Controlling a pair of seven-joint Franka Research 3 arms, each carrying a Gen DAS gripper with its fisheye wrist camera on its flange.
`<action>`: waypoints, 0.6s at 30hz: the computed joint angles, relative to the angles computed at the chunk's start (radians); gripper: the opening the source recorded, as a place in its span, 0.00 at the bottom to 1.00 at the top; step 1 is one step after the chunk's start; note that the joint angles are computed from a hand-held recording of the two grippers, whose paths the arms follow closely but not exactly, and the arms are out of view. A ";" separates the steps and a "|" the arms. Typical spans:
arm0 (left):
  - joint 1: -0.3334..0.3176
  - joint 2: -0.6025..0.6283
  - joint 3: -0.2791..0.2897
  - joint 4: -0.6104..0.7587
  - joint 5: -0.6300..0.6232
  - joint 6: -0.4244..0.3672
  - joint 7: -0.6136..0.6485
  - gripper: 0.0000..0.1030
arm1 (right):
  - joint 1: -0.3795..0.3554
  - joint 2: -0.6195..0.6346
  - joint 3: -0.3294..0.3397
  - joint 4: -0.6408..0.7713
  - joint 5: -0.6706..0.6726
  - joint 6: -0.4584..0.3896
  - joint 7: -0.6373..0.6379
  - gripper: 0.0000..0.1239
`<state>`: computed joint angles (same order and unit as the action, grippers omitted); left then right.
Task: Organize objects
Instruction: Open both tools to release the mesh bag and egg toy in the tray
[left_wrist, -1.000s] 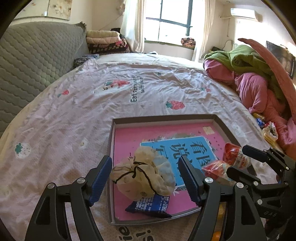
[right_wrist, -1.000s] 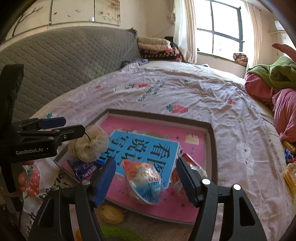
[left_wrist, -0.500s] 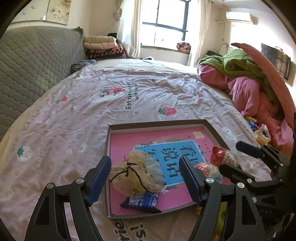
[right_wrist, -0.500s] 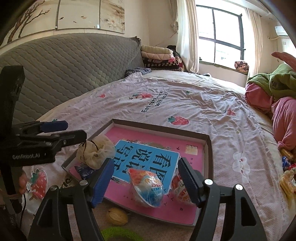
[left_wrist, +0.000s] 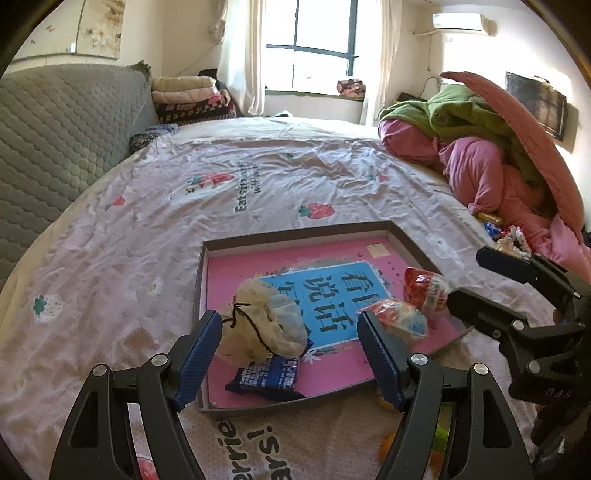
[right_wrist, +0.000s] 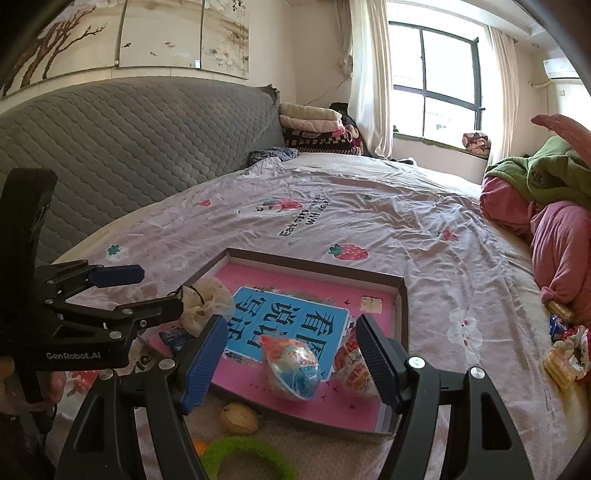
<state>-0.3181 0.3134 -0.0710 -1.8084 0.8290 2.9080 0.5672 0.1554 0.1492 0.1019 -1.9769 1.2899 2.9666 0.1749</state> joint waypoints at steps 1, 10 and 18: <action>-0.009 -0.006 0.008 -0.004 0.018 0.001 -0.015 0.75 | -0.001 -0.007 0.002 -0.008 0.011 0.000 -0.010 0.58; -0.003 -0.035 -0.003 -0.055 0.057 0.021 -0.065 0.75 | 0.021 -0.061 -0.010 -0.072 0.117 0.023 -0.097 0.58; -0.015 -0.046 -0.002 -0.079 0.099 0.035 -0.103 0.75 | 0.044 -0.105 -0.035 -0.137 0.193 0.045 -0.187 0.58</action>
